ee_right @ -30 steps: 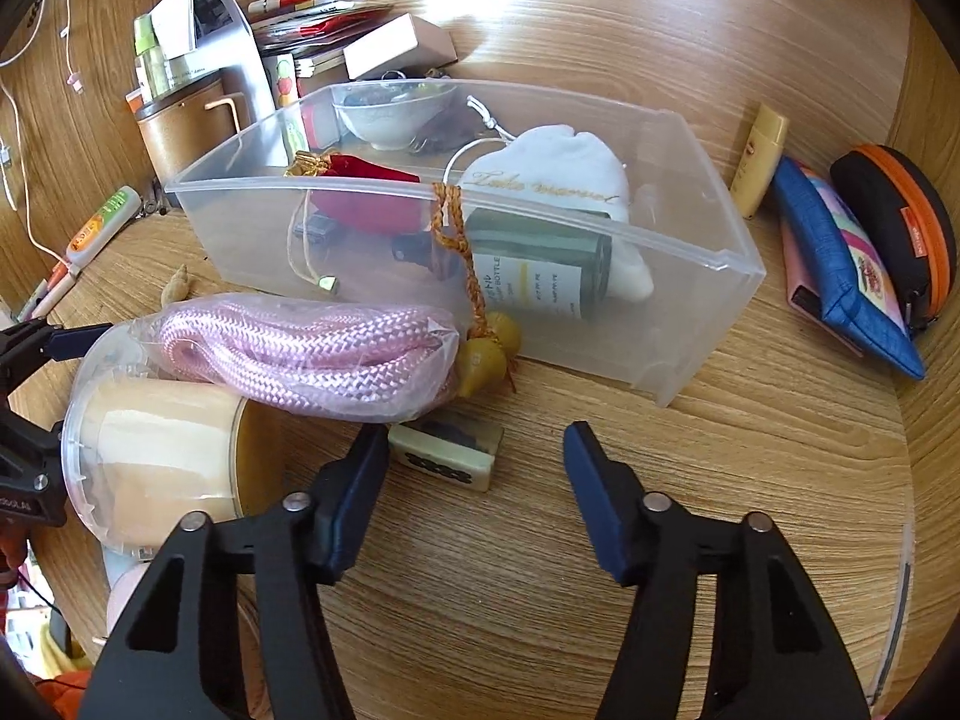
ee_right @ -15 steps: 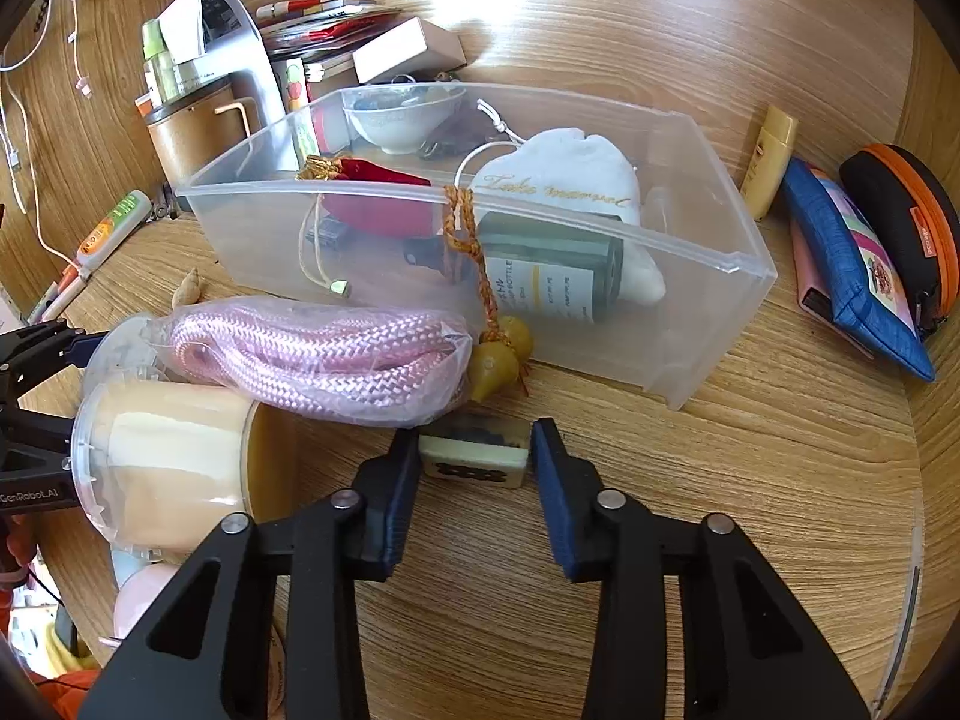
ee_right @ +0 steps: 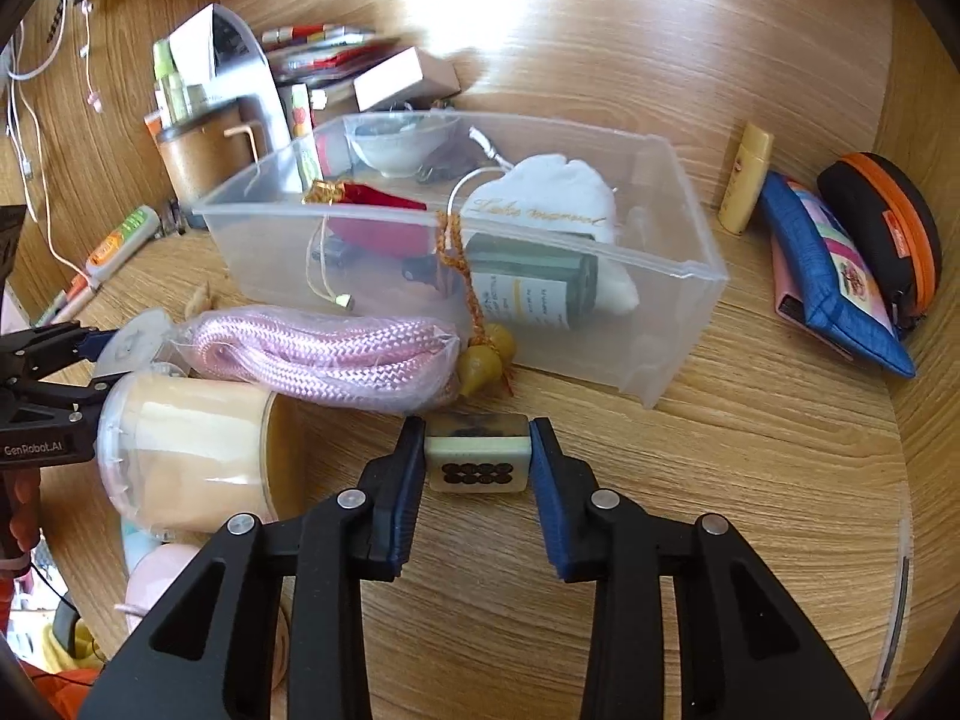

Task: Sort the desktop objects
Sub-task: 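Grasp the round white container with the left tool while the right tool grasps the small tile, then carry the white container with the left tool while the right tool carries the tile toward the box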

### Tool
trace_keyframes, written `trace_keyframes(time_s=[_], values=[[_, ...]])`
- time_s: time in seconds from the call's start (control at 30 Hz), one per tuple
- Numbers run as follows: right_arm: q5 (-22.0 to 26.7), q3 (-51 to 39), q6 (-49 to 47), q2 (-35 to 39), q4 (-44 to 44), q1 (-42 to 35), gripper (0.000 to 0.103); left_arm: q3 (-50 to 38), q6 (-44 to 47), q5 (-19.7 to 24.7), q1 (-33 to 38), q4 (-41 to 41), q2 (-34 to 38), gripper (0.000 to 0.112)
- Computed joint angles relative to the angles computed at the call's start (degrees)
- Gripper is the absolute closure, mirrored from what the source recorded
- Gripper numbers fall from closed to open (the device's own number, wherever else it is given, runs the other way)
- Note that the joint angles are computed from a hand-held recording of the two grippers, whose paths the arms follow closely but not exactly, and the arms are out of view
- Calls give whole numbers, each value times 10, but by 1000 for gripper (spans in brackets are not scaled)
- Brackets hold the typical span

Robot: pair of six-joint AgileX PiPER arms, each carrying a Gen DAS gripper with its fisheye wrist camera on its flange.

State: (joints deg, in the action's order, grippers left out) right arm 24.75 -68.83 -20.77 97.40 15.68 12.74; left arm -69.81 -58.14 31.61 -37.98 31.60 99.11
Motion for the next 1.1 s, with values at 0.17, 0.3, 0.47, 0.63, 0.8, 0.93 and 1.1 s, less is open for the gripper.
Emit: trace_keyframes(time_s=[0.17, 0.3, 0.47, 0.63, 0.8, 0.93, 1.1], values=[[-5, 15, -4, -22, 2, -8, 72, -1, -16, 4, -2, 18, -6, 47], [-5, 21, -11, -37, 10, -15, 72, -3, -31, 8, -6, 37, -12, 47], [-3, 24, -46, -54, 52, -28, 72, -19, -43, 27, -18, 63, -17, 47], [-5, 20, -50, -66, 51, -29, 72, -43, -35, 41, -25, 72, -19, 47], [-4, 12, -63, -71, 64, -31, 72, -73, -20, 53, -29, 76, -15, 47], [-8, 10, -97, -77, 111, -34, 72, -89, -14, 49, -32, 78, -16, 47], [-8, -8, -92, -68, 108, -29, 72, -128, 9, 62, -36, 71, 2, 47]])
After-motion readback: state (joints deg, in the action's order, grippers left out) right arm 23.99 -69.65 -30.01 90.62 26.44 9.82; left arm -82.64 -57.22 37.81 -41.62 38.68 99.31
